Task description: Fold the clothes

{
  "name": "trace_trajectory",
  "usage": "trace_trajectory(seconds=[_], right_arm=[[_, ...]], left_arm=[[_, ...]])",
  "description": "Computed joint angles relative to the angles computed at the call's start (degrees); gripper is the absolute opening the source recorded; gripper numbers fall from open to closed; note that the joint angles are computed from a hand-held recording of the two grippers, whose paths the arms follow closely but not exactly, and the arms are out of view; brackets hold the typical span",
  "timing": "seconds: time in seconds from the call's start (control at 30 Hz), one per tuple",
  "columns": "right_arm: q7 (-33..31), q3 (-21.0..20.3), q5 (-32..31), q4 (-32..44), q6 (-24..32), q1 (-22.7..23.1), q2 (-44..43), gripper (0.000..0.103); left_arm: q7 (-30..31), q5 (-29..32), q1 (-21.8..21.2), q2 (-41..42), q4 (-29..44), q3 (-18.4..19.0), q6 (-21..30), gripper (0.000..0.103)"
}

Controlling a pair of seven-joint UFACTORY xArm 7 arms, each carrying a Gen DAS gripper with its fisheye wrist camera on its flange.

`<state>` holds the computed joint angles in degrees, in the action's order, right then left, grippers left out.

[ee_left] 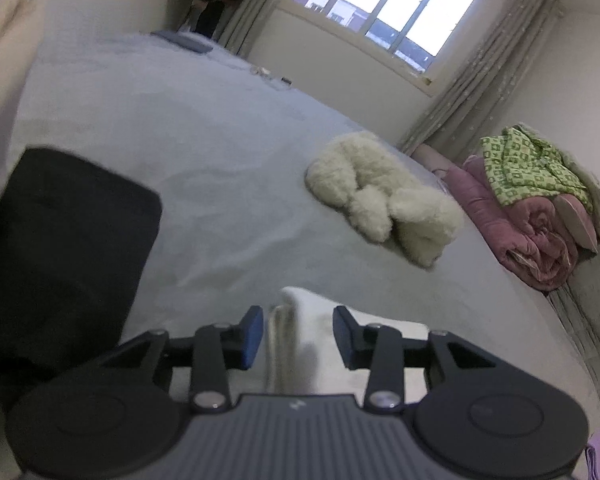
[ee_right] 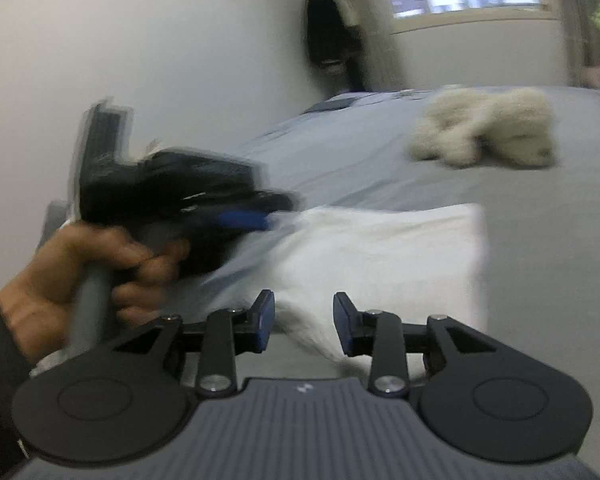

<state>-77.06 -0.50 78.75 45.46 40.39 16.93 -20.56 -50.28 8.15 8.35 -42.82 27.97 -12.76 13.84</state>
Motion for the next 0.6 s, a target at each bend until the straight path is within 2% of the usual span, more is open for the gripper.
trace_trajectory(seconds=[0.07, 0.1, 0.17, 0.23, 0.3, 0.33, 0.4, 0.43, 0.5, 0.6], right_arm=[[1.8, -1.6, -0.8, 2.5, 1.5, -1.3, 2.1, 0.036], [2.5, -2.0, -1.6, 3.6, 2.6, -1.9, 3.2, 0.036], [3.7, -1.8, -4.3, 6.2, 4.9, -2.9, 6.0, 0.036], [5.6, -0.4, -7.2, 7.4, 3.6, -3.6, 7.9, 0.036], [6.3, 0.2, -9.2, 7.0, 3.9, -3.9, 8.2, 0.032], [6.4, 0.5, -10.2, 6.3, 3.4, -4.1, 7.9, 0.023], [6.5, 1.2, -12.1, 4.4, 1.1, -4.1, 7.0, 0.015], [6.7, 1.4, -13.1, 3.5, -0.1, -4.0, 6.6, 0.013], [7.6, 1.3, -15.1, 2.2, -1.2, -3.8, 5.7, 0.013], [9.9, 0.5, -17.0, 2.8, -0.5, -3.3, 5.0, 0.013]], left_arm=[[1.6, 2.1, -0.2, -0.6, 3.4, -2.2, 5.8, 0.02], [1.6, 3.2, -0.2, -0.7, 4.8, -3.6, 7.6, 0.02], [0.3, 2.8, -2.0, -0.3, 5.4, -4.2, 7.3, 0.018], [-1.4, 2.3, -3.2, 0.9, 6.0, -4.8, 8.3, 0.018], [-2.9, 2.2, -4.0, 2.8, 7.0, -5.4, 11.1, 0.018], [-4.1, 1.9, -4.4, 3.9, 7.3, -5.4, 12.9, 0.018], [-7.5, -0.1, -5.7, 5.2, 6.8, -3.9, 16.3, 0.016], [-10.0, -1.6, -6.3, 4.6, 5.1, -2.7, 15.8, 0.003], [-13.8, -4.2, -7.4, 1.6, 0.4, -0.1, 11.4, 0.002], [-14.0, -4.1, -7.9, -0.6, -1.3, 1.0, 10.9, 0.002]])
